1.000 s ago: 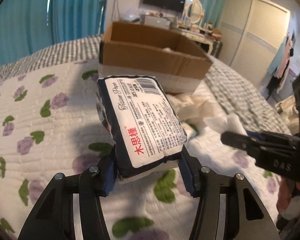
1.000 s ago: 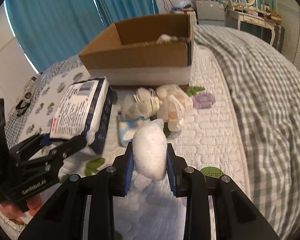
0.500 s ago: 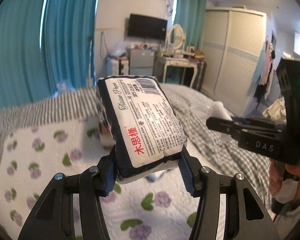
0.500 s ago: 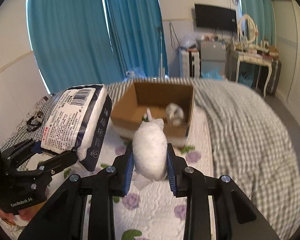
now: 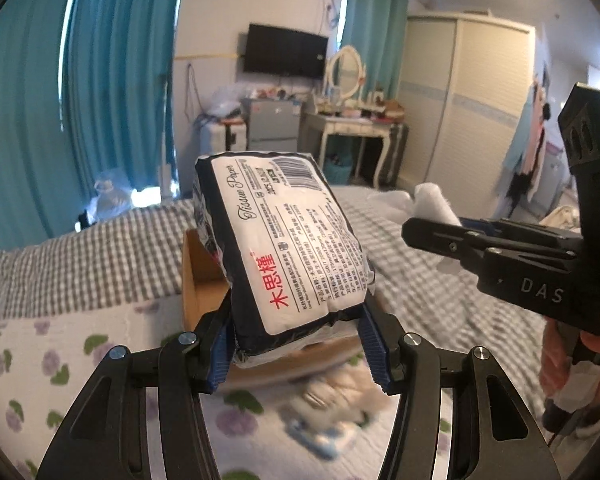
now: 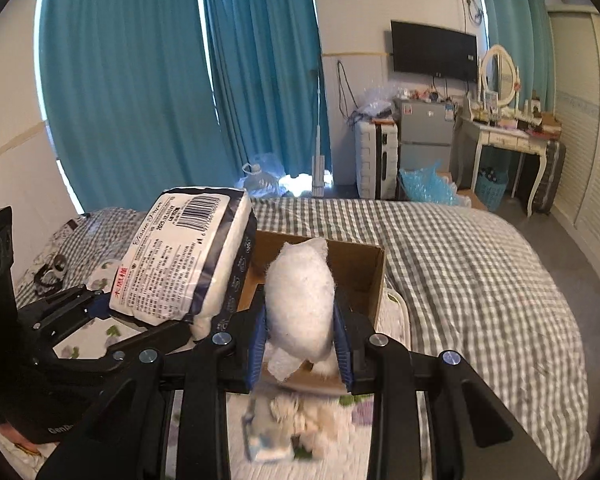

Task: Organize soft objects
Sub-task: 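Lower the tissue pack and fluffy ball into the box and open both tools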

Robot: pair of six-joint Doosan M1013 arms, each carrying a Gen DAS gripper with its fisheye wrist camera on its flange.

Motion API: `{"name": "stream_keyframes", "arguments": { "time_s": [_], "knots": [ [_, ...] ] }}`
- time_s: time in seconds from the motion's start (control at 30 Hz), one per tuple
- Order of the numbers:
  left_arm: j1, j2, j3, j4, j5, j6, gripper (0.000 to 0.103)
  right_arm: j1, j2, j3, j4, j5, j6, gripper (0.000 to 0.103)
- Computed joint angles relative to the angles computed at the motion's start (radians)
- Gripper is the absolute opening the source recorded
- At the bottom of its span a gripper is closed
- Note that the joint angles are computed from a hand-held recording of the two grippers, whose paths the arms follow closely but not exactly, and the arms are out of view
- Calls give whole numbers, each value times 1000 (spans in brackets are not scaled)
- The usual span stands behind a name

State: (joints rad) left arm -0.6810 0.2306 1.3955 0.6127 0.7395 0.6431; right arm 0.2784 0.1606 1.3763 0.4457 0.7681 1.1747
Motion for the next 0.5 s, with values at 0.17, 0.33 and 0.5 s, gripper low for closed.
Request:
{"name": "stream_keyframes", "arguments": {
  "time_s": [0.17,0.33,0.5],
  "knots": [
    [63,72,-42,-104,-8,101,55,-3,111,-78,2,22,30,29],
    [83,104,-48,-97,-36,126,67,-5,189,-133,11,39,32,31],
    [78,113,-27,34,-45,33,70,-6,222,-139,12,-2,45,80]
  ]
}}
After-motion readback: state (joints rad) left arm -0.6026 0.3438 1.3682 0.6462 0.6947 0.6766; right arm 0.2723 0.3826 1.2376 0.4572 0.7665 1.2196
